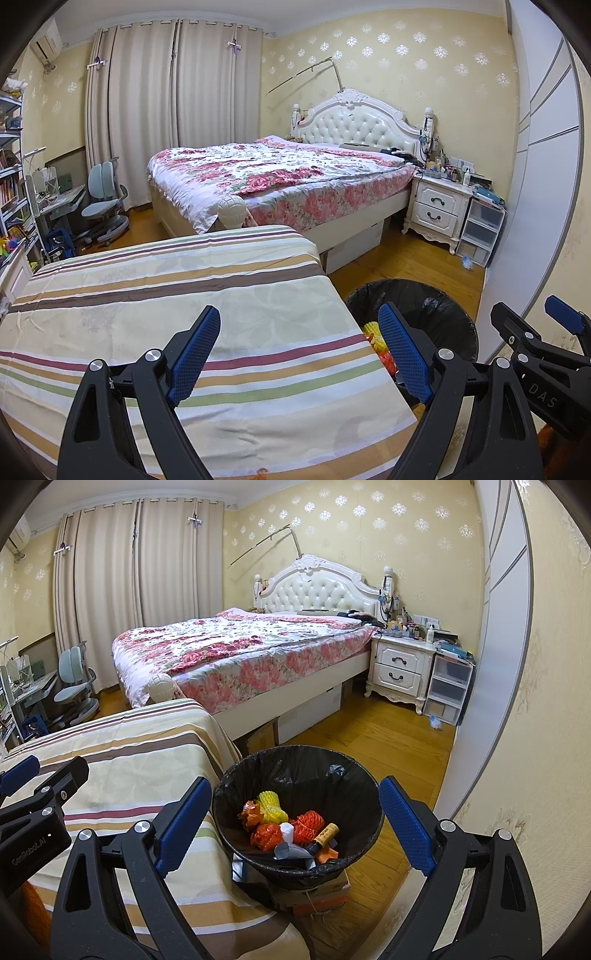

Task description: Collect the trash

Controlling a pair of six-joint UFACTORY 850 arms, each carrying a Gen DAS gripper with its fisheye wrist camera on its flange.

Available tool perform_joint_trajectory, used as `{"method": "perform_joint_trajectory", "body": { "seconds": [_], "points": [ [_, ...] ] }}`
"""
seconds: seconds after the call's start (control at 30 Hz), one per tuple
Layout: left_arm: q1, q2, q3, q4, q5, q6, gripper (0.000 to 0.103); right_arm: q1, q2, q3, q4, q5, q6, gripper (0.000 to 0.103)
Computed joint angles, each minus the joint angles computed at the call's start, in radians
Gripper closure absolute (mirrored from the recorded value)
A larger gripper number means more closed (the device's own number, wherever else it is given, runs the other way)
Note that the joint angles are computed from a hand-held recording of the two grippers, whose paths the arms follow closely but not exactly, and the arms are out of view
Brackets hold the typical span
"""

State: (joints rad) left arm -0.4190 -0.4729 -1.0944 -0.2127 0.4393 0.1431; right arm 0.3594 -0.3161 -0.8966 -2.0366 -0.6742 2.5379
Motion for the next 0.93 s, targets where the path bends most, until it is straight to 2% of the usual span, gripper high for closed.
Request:
{"method": "perform_joint_trajectory", "body": {
  "seconds": [0.63, 0.93],
  "points": [
    [0.006, -0.028, -0.031, 0.044, -0.009, -0.033, 0.018, 0.002, -0.001, -0.001, 0.002, -0.001, -0.002, 0.013],
    [0.04, -0.045, -0.048, 0.037, -0.029, -0.044, 0.018, 0.001, -0.016, -0.016, -0.005, 0.018, -0.009, 0.013]
  ]
}}
